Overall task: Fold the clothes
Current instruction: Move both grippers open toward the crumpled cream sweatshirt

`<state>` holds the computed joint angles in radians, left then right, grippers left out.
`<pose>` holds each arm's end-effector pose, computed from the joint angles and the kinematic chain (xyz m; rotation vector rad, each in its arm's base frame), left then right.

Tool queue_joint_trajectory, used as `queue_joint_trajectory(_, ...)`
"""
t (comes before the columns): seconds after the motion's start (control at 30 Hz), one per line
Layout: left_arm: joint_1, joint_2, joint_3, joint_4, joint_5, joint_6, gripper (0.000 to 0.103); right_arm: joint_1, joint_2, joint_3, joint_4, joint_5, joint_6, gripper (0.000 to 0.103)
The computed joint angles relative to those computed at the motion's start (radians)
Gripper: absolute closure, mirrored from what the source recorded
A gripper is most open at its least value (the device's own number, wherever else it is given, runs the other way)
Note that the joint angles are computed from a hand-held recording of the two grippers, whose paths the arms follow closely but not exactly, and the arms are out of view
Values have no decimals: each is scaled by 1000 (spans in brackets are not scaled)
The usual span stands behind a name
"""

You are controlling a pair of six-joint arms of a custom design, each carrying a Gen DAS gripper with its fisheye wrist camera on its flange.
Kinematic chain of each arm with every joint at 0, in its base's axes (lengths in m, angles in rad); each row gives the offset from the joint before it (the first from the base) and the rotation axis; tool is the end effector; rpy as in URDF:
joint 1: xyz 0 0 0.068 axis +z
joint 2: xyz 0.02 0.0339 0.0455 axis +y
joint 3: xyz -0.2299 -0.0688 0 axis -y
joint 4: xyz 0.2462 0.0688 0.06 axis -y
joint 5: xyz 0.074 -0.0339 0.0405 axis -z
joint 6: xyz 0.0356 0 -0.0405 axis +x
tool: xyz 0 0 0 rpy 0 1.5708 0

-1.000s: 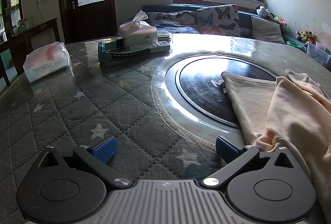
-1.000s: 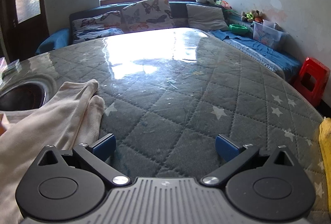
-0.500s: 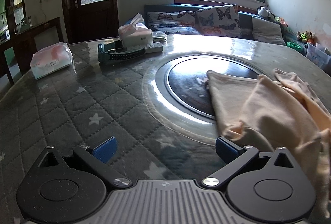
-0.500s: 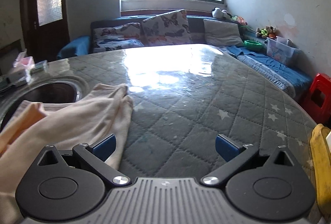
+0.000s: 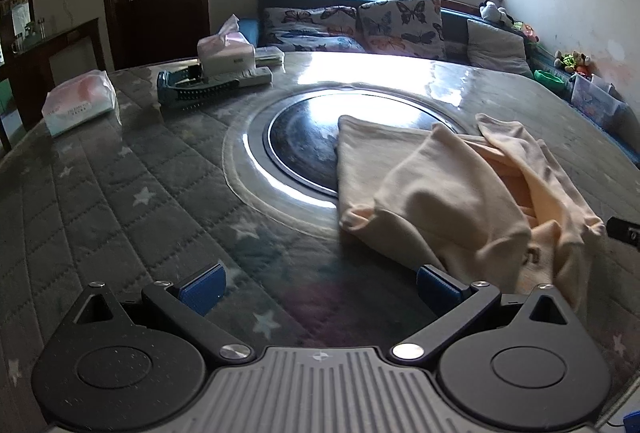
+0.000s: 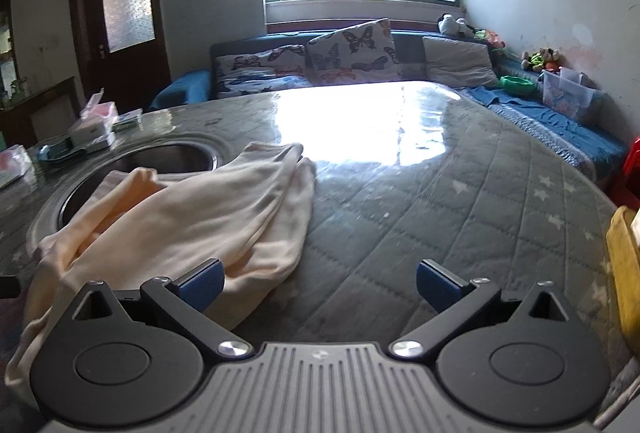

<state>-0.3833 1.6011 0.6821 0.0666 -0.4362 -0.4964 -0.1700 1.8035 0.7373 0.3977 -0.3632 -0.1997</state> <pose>0.2783 -0.0960 0.1040 -0.3233 2.3011 0.0941 0.3262 -0.0432 0.0842 -0.2270 2.1841 0.2000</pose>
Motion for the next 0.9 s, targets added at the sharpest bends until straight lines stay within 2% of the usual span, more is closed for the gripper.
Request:
queue_joint_trajectory(0.3,-62,-8,13,-70,-18,-32,0,-7,-73,-96,4,-57,-47,0)
queue_joint_trajectory(0.9,-124,-6,12,-104,-28,-60,0,23,-150,-196,-9,-102,-139,0)
